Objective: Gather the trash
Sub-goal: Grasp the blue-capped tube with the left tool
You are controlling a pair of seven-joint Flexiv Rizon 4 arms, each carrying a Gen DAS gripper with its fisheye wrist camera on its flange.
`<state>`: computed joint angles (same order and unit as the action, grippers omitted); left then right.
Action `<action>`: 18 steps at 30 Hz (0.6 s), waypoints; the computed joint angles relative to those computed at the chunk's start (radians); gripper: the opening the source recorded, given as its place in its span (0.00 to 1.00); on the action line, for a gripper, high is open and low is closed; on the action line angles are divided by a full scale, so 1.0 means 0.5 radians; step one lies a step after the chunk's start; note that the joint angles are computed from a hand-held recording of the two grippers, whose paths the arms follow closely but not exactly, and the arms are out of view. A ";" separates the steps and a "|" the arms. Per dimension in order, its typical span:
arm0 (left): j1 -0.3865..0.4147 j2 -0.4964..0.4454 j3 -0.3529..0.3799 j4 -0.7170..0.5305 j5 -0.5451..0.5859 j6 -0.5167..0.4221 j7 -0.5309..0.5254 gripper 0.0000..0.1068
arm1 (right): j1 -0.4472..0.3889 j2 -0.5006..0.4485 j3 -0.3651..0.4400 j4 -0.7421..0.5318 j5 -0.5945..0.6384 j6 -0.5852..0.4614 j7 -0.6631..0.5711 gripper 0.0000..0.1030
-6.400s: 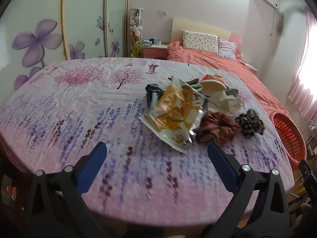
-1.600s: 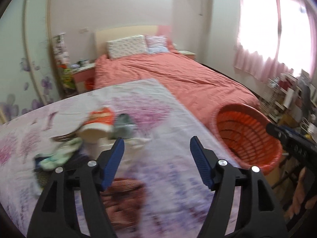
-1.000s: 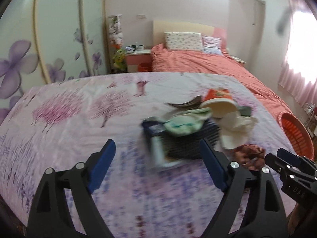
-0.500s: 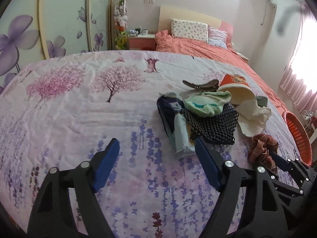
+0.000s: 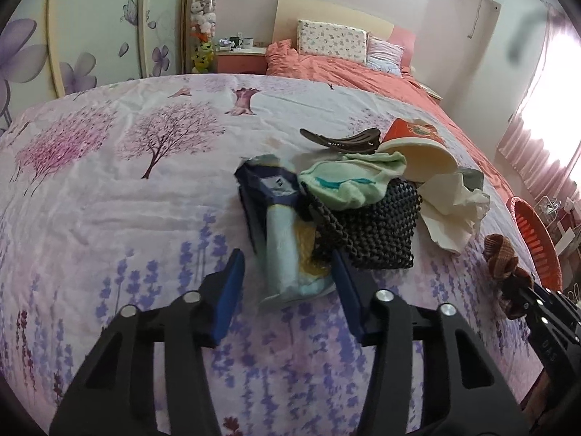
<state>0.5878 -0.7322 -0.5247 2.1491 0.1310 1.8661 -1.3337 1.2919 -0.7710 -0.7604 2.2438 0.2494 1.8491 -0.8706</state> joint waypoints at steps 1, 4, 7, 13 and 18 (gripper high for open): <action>-0.015 -0.006 0.006 -0.015 -0.010 -0.013 -0.002 0.43 | -0.007 0.004 0.003 0.004 -0.001 0.005 -0.003 0.18; -0.022 -0.038 -0.014 -0.048 -0.040 -0.037 -0.014 0.43 | -0.020 0.000 0.015 -0.001 0.002 0.009 -0.008 0.19; -0.008 -0.074 -0.048 -0.079 -0.054 -0.058 -0.016 0.42 | -0.036 0.000 0.024 -0.006 -0.001 0.010 -0.017 0.19; 0.042 -0.092 -0.099 -0.086 -0.058 -0.069 0.010 0.25 | -0.031 0.003 0.025 0.009 0.021 0.024 -0.027 0.19; 0.080 -0.024 -0.078 -0.038 -0.054 -0.040 0.010 0.22 | -0.005 0.005 -0.008 0.038 0.056 0.055 -0.043 0.19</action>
